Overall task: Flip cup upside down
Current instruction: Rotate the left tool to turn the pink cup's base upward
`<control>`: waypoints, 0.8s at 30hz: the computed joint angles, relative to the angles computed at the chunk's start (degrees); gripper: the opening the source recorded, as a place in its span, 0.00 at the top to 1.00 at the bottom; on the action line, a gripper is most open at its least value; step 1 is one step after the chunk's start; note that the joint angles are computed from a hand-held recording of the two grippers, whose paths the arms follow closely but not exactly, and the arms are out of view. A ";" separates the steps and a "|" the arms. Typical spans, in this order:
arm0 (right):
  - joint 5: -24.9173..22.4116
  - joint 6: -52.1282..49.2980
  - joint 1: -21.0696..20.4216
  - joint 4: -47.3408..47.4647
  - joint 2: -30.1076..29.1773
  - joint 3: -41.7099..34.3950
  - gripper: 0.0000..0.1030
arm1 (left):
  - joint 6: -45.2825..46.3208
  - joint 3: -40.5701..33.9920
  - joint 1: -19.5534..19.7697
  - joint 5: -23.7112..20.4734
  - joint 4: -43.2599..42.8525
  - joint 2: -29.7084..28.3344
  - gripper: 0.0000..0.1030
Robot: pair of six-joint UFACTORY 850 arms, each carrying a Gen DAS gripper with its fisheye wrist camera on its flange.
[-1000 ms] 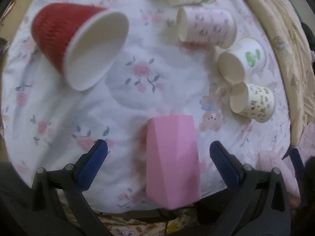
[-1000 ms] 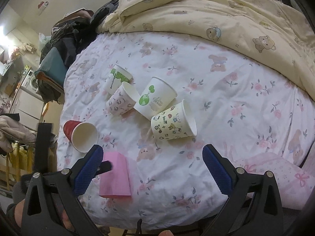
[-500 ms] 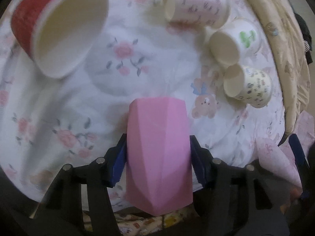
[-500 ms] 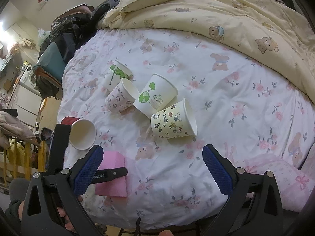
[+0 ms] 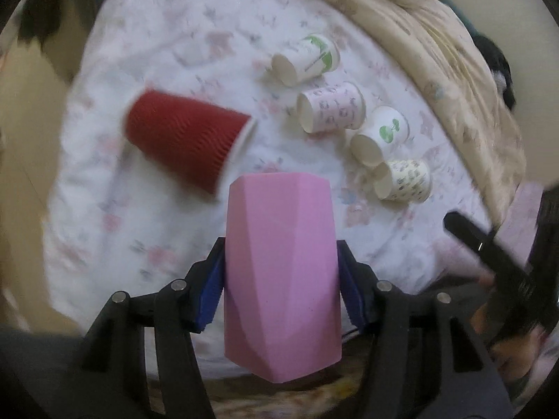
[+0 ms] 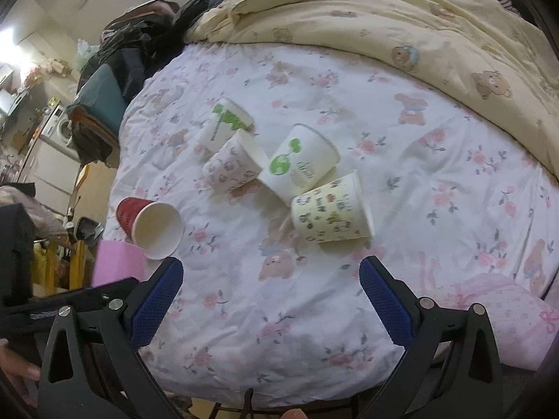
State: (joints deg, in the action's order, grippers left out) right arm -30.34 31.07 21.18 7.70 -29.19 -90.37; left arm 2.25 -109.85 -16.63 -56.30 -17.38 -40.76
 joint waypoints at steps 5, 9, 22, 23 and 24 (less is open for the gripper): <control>-1.11 -0.41 0.93 0.00 -1.63 -2.20 0.00 | 3.64 5.77 2.95 4.23 -3.10 3.28 0.46; -2.78 -0.18 1.90 -1.38 -3.46 -4.72 0.00 | 3.98 9.28 3.65 7.32 -6.69 4.09 0.46; -7.60 -41.03 1.80 37.75 -6.71 -6.99 0.00 | 5.16 8.94 4.10 8.53 -12.89 3.70 0.46; -8.22 -43.19 1.82 39.96 -6.83 -7.02 0.00 | 5.58 8.89 3.99 8.30 -13.09 3.67 0.46; -8.82 -45.04 1.79 41.89 -7.01 -7.13 0.00 | 6.01 9.21 3.99 8.33 -13.59 3.90 0.46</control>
